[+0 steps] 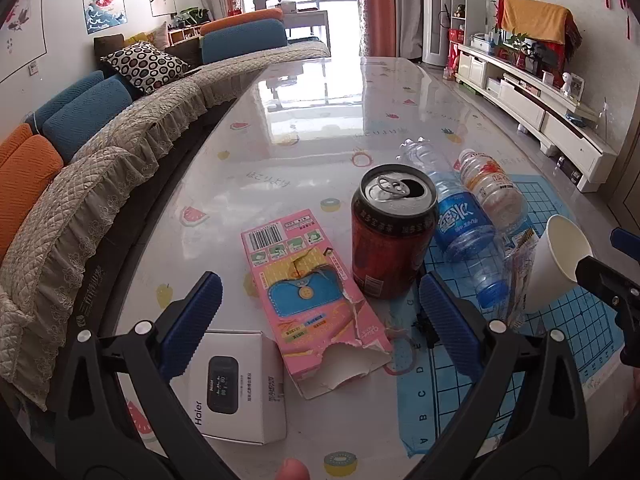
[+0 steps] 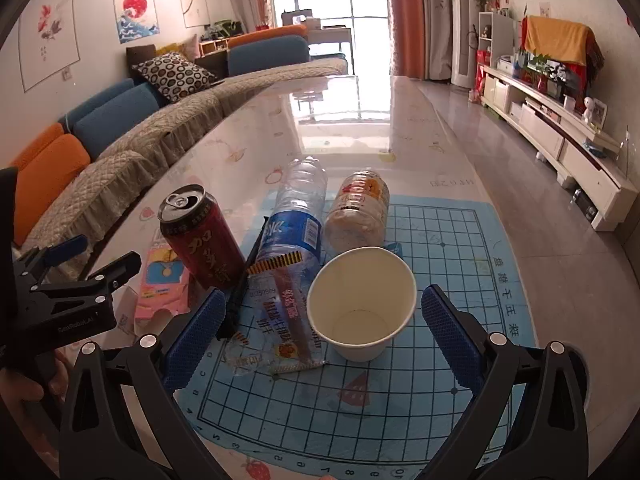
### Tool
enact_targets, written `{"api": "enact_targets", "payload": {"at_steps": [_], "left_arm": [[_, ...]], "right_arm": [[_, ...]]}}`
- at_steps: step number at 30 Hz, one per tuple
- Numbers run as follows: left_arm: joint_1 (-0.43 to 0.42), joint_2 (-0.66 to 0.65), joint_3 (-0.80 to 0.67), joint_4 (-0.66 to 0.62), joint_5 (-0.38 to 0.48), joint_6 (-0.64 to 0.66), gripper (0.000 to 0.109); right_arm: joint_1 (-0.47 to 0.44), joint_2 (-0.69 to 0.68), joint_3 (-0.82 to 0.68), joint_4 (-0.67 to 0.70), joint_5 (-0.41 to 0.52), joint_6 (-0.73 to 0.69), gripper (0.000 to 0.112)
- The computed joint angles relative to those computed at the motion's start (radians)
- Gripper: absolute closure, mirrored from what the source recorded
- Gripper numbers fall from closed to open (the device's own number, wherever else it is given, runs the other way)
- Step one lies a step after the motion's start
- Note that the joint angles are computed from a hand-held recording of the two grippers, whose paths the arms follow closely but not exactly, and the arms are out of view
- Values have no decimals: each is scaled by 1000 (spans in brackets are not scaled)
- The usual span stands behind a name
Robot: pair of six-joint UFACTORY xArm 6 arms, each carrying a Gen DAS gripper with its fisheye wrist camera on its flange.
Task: Collect trash
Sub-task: 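Move both tools over the table toward the paper cup and wrapper, then grasp the white paper cup with the right tool while the left tool grasps the clear wrapper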
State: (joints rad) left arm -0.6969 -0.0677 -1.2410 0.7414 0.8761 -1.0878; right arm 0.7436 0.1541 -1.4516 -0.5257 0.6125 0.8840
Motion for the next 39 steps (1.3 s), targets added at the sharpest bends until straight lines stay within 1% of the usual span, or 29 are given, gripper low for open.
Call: {"api": "enact_targets", "payload": {"at_steps": [4,7,10,11,13,15,17,20,22,25,26,27,32,34,35,37,39], "left_arm": [[-2,14,-9,-21,-28,18,12],[-3,15,-3,-32,-70,30,12],[-3,23,2,-89,-125,77,12],[-7,30,-2,-105,-132,96,12],[-20,46,-13,-108,-137,117,12],[-43,73,-35,-82,-125,111,12],[-52,86,-46,-101,-132,123,12],[-67,111,-76,-118,-120,140,12],[-73,126,-91,-134,-127,158,12],[-82,149,-112,-148,-142,179,12],[-84,158,-119,-155,-149,188,12],[-86,169,-128,-157,-154,191,12],[-86,216,-164,-172,-187,214,12],[-87,233,-177,-173,-195,220,13],[-85,241,-183,-171,-202,220,16],[-79,262,-198,-173,-208,223,17],[-72,276,-210,-196,-204,232,23]], "right_arm": [[-12,6,2,40,6,-20,15],[-24,1,17,55,-11,-7,16],[-39,-9,36,81,-31,0,16],[-45,-13,44,96,-38,-2,16],[-55,-21,57,106,-48,3,16],[-59,-24,60,95,-42,7,16],[-61,-25,58,95,-32,-2,16],[-67,-23,59,97,-28,-5,16],[-77,-25,68,103,-37,-9,17],[-93,-18,74,192,-51,-76,29],[-97,-12,72,224,-50,-103,35],[-100,-6,71,245,-50,-121,38],[-105,17,63,280,-56,-171,44],[-109,25,60,300,-63,-189,45],[-112,27,61,318,-74,-203,46],[-115,38,50,328,-70,-215,52],[-116,46,45,343,-67,-228,58]]}}
